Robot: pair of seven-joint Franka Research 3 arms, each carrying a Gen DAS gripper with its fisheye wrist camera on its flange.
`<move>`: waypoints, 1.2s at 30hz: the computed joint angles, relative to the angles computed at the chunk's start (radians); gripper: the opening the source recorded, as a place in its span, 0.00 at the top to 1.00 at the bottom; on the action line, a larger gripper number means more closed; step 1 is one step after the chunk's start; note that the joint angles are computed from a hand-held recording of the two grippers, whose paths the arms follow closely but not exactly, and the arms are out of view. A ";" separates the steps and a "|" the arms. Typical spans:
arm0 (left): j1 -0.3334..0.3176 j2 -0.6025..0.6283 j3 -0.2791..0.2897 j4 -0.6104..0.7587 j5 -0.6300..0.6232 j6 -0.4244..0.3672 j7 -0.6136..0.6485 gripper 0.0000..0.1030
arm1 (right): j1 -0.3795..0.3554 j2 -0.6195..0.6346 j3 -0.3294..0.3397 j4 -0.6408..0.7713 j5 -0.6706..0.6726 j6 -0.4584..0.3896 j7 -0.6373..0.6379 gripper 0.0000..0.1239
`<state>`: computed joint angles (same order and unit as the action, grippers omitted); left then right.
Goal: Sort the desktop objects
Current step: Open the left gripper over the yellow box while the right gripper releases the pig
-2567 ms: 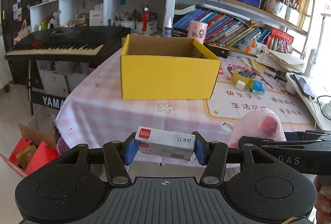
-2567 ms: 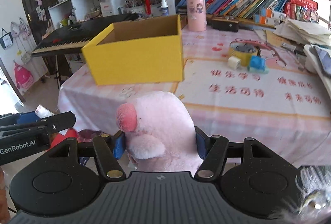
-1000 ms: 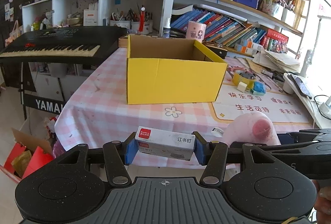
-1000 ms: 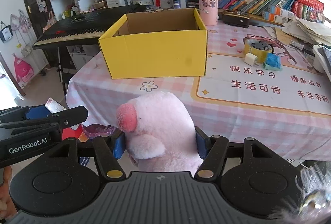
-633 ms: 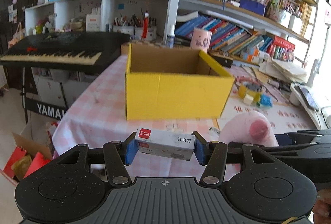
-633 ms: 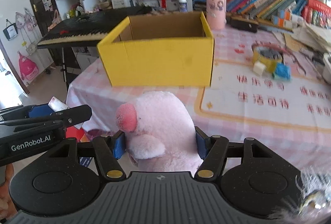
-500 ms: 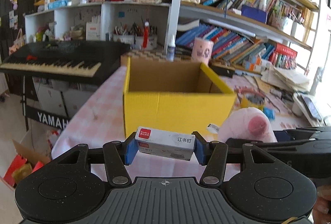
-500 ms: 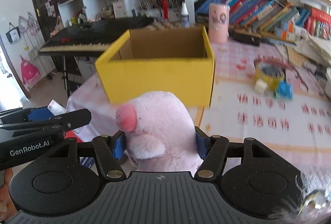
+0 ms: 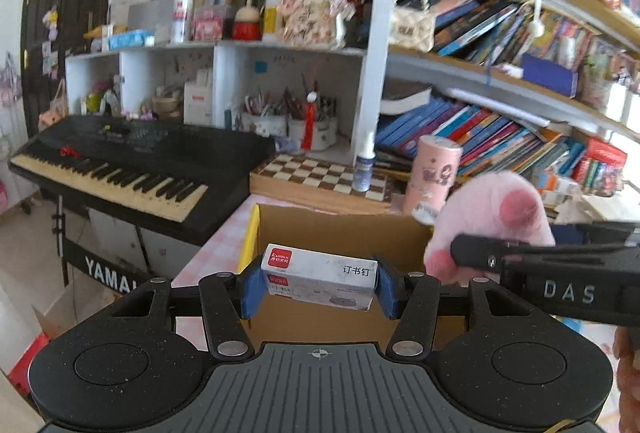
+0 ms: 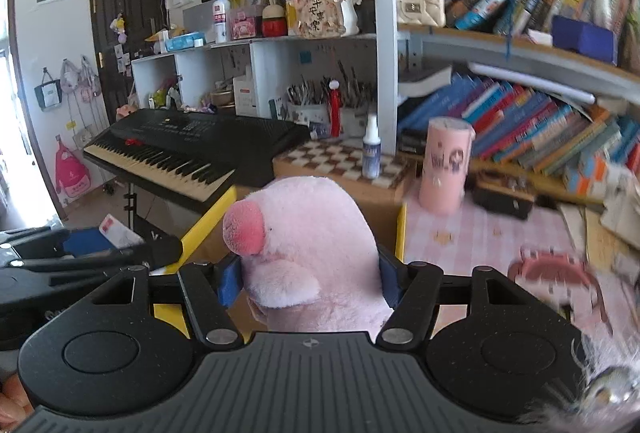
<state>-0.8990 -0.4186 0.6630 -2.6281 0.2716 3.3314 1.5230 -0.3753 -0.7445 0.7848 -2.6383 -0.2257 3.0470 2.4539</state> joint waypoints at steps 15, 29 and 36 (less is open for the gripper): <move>-0.388 0.305 0.276 0.267 -0.317 -0.249 0.297 0.47 | 0.098 0.613 -0.254 0.343 -0.133 -0.108 -0.601 0.50; -0.205 0.382 0.098 0.321 -0.257 -0.447 0.282 0.48 | 0.334 0.821 -0.433 0.570 0.115 -0.417 -1.167 0.50; -0.108 0.370 0.006 0.305 -0.194 -0.423 0.212 0.46 | 0.419 0.854 -0.522 0.607 0.111 -0.472 -1.165 0.48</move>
<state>-1.0069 -0.0485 0.6692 -2.3226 0.0774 2.9087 1.7346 0.0435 0.1096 0.2631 -2.0310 -0.1147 2.5752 1.2888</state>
